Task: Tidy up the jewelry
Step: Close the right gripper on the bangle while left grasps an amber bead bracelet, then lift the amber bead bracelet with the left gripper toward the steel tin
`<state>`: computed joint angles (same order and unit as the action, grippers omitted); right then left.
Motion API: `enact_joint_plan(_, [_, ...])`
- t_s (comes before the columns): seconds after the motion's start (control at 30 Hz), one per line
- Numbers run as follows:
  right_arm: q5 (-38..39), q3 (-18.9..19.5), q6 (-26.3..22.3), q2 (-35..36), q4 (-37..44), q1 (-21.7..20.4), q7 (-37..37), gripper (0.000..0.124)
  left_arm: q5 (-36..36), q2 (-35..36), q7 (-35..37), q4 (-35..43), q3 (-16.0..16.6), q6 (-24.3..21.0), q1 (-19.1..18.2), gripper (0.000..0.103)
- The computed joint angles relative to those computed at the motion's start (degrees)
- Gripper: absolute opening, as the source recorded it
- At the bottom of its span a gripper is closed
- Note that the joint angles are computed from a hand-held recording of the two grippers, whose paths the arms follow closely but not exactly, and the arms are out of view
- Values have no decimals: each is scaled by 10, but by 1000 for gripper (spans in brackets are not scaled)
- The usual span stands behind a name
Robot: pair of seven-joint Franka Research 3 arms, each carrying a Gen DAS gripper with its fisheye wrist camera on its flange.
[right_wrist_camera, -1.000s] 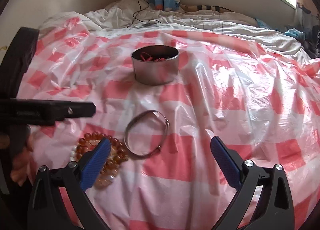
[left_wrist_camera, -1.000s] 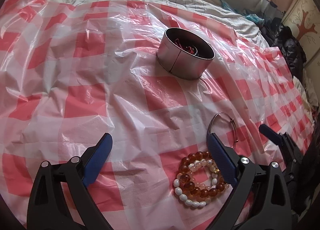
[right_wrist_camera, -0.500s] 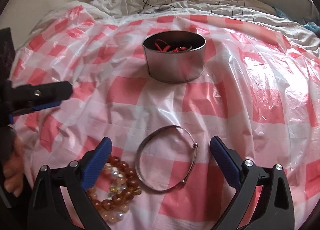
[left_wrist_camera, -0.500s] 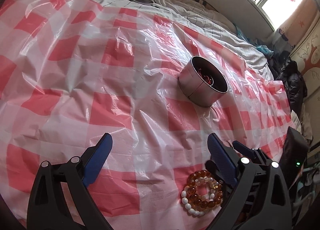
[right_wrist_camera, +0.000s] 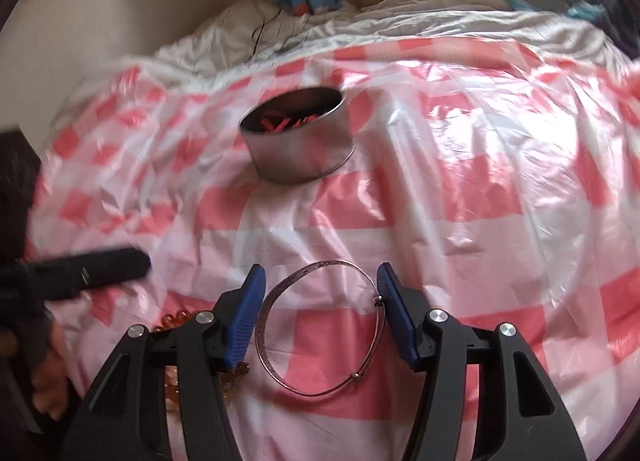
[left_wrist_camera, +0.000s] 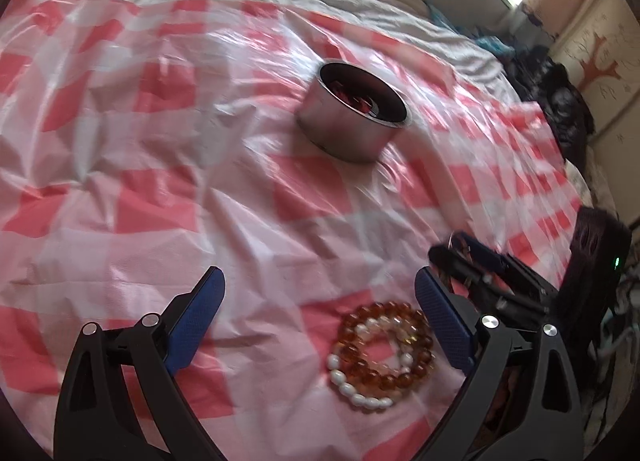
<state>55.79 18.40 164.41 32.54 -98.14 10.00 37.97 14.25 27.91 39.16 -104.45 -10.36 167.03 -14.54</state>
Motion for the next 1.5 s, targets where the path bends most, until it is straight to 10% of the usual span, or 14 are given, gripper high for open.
enact_joint_plan(0.1, [133, 59, -13, -1, -3, -71, -88, 43, -35, 14, 53, 7, -49, 0, 37, 92])
enact_joint_plan(0.23, [210, 54, -63, 3, 1, -91, -118, 50, -40, 15, 55, 9, -34, -6, 21, 92])
enact_joint_plan(0.47, [126, -20, -59, -29, -27, -9, -105, 60, -73, 19, 123, 6, -85, 0, 59, 90])
enact_joint_plan(0.67, [22, -48, 18, -25, -39, 40, -28, 26, -81, 35, 169, 33, -78, -53, 40, 17])
enact_joint_plan(0.83, [-6, -5, 63, -23, -55, 12, -34, 13, -73, 17, 155, 10, -49, -23, 19, 10])
enact_joint_plan(1.03, [119, 47, -18, -19, -40, -67, -104, 9, -104, -9, 149, -52, -79, 100, 65, 10])
enact_joint_plan(1.2, [187, 38, -75, -24, -36, -74, -150, 9, -44, -29, 31, -54, 62, 72, -45, 10])
enact_joint_plan(1.3, [184, 16, -104, -26, -33, -58, -149, 9, -18, -24, 7, -40, 63, 28, -42, 10])
enact_joint_plan(1.5, [153, -28, -95, -27, -26, -9, -113, 67, 11, -22, -29, -38, 42, 4, -17, 13])
